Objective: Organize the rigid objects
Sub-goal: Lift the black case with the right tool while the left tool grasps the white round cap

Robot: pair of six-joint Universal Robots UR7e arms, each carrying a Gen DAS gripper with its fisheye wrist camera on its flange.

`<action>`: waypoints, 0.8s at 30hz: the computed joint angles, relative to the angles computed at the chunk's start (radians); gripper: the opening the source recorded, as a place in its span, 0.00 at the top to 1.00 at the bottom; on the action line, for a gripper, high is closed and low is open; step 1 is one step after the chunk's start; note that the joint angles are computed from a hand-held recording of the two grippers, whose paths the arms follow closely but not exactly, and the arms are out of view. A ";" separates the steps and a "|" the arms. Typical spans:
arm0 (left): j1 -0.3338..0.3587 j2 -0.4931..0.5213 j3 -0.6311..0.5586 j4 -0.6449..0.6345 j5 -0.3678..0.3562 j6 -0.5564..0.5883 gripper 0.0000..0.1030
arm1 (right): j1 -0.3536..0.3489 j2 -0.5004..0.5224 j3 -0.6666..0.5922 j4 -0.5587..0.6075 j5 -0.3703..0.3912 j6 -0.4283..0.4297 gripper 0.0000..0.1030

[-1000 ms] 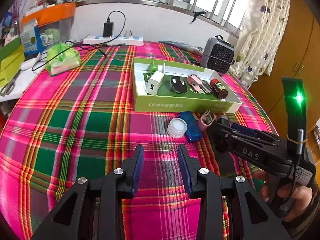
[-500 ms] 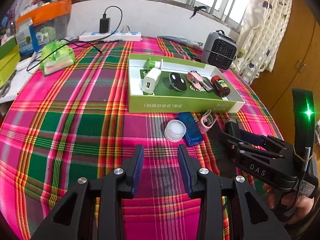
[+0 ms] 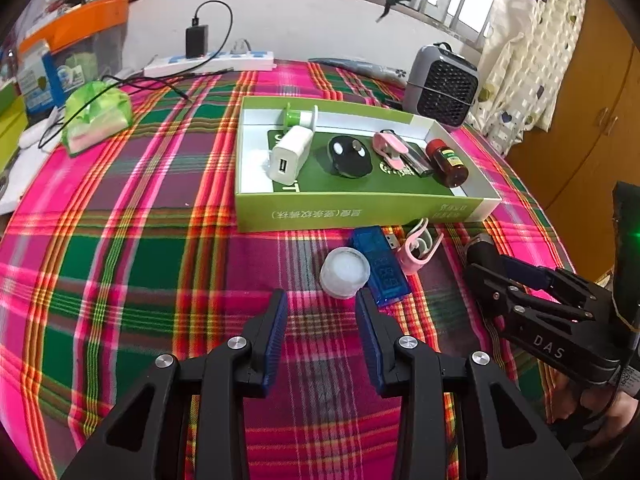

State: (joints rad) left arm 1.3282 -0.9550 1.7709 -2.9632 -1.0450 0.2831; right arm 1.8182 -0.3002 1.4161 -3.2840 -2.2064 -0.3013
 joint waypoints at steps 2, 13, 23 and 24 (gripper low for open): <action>-0.001 0.006 -0.006 0.001 0.003 0.006 0.67 | -0.003 -0.004 0.003 0.001 0.004 -0.011 0.51; -0.014 0.045 -0.045 -0.002 0.022 0.020 0.62 | -0.024 -0.026 0.015 -0.002 0.033 -0.066 0.75; -0.013 0.069 -0.071 -0.003 0.059 0.022 0.62 | -0.031 -0.031 0.014 0.008 0.051 -0.095 0.76; -0.012 0.073 -0.075 0.004 0.064 0.018 0.62 | -0.032 -0.032 0.014 0.007 0.053 -0.095 0.76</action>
